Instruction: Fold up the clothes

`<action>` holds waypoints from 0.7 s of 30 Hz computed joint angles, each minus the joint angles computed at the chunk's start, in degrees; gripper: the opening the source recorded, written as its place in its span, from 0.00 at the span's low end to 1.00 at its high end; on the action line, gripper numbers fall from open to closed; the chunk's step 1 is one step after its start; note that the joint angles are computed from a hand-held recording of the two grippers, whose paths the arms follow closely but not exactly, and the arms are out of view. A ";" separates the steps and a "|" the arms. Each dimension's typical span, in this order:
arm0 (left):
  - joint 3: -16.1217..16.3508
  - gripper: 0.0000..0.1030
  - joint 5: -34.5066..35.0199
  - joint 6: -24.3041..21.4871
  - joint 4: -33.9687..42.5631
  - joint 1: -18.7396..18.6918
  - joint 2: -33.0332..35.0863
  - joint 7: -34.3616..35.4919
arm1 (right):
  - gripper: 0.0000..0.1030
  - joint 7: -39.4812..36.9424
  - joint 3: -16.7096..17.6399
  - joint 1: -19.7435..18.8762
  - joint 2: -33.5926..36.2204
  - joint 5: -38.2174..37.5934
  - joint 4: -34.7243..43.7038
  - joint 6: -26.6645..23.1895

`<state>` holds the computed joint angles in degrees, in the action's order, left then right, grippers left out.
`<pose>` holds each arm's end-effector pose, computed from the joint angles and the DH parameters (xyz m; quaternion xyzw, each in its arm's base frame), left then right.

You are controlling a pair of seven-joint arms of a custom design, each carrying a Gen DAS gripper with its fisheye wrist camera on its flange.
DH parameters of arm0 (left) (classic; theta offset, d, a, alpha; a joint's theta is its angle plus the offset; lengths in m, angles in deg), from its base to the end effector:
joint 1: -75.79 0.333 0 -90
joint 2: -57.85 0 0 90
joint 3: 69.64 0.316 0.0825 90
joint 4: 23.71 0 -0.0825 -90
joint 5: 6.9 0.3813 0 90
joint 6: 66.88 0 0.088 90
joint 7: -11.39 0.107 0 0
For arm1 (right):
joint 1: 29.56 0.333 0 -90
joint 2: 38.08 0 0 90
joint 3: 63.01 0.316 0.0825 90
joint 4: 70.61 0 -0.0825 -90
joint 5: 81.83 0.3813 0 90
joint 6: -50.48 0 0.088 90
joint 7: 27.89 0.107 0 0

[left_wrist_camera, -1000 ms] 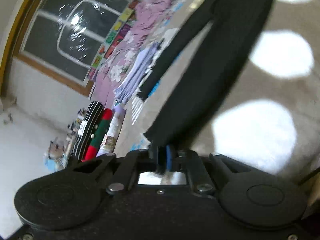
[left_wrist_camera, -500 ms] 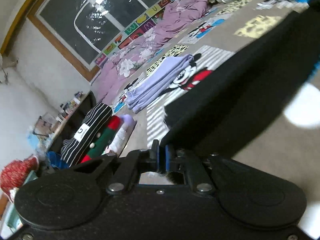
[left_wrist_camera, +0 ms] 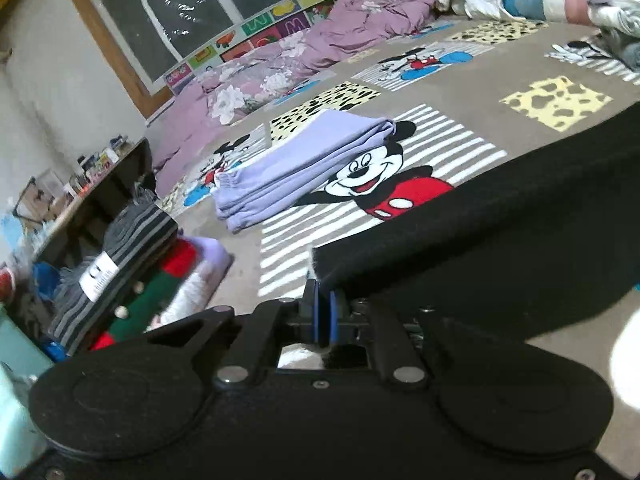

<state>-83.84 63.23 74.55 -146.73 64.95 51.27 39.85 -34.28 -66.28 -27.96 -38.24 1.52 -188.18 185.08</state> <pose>0.4948 -0.2375 0.4974 -0.5448 0.6818 -0.1565 0.4625 0.5798 -0.0026 0.4820 -0.7540 0.3601 -0.1491 0.5288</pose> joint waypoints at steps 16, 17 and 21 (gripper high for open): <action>0.53 0.05 4.13 6.52 -2.54 2.00 -1.60 -7.77 | 0.24 9.84 -2.25 -6.77 3.39 -7.28 1.94 -21.97; 0.52 0.05 3.89 6.65 -2.52 2.01 -1.82 -7.74 | 0.18 10.24 -2.27 -6.96 3.52 -7.14 1.95 -22.51; 0.83 0.05 2.24 7.57 -0.75 2.53 -1.98 -8.06 | 0.15 9.43 -1.84 -6.85 3.31 -1.86 1.29 -20.79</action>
